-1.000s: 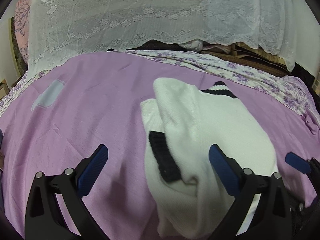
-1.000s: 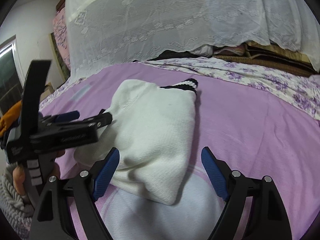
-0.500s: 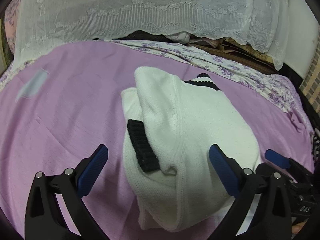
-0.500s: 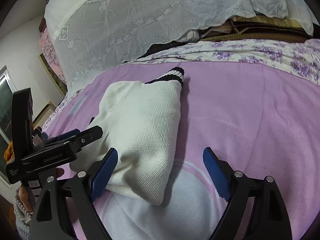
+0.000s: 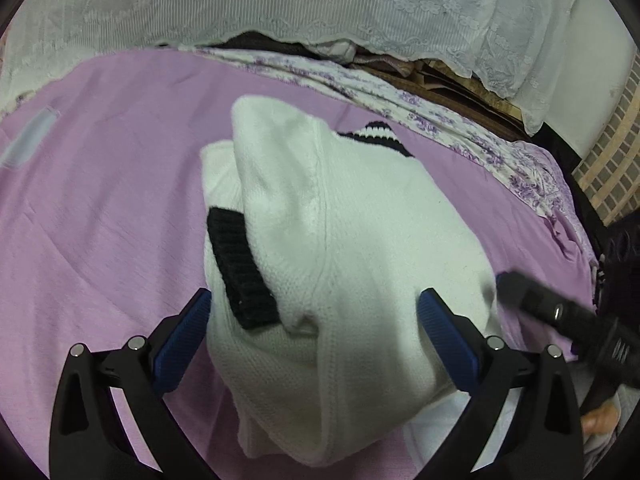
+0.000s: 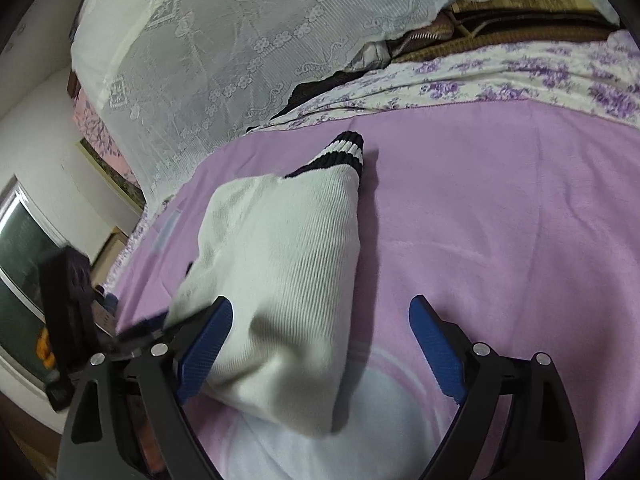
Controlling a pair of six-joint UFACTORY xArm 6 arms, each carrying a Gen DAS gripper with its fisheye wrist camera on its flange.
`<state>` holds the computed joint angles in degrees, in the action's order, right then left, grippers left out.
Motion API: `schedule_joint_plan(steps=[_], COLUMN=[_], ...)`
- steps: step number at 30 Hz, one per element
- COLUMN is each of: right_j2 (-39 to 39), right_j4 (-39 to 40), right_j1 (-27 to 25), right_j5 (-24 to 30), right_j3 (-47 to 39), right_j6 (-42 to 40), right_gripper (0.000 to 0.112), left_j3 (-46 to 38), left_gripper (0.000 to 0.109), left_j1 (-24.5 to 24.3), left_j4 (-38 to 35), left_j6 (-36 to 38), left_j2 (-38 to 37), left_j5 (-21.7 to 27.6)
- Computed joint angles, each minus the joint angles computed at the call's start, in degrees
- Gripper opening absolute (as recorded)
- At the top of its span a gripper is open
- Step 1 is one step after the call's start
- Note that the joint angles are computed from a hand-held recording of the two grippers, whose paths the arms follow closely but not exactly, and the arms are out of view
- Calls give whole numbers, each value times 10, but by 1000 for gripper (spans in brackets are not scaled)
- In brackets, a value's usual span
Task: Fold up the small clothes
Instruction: 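Press the folded bundle flat with the right tool beside the left tool, then grasp the white sweater bundle with both tools from its two sides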
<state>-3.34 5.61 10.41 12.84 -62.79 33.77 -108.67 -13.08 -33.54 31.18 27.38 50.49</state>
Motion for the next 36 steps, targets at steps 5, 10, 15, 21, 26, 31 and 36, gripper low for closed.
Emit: schedule_joint_plan(steps=[5,10,15,21,26,31,36], right_j2=[54,99,140,146,144,150,147], right_j4=[136,237,232,231,193,184,207], right_j1=[-19,-27,-19,-12,-7,-1,0], right_j5=[46,67,74,51,44,45,39], right_j3=[-69,-119,-164,-162,-155,-162,-156], right_j6=[-103,-173,-204,-233,-221,-231,-249], right_gripper=[91,91,92,91,83,71,65], left_j3=[-151,-233,-281,-292,-256,-277,-266], left_gripper=[99,99,98,98,98,98,81], left_j1=[36,55,53,45,33,35,31], left_j4=[-54,-100,-110,-98,-74,-74,-73], left_j6=[-63,-88,-82,-84,-71,-85,-91], left_j2=[102,158,188,194,172,187,184], left_j5=[147,205,233,225,197,201,165])
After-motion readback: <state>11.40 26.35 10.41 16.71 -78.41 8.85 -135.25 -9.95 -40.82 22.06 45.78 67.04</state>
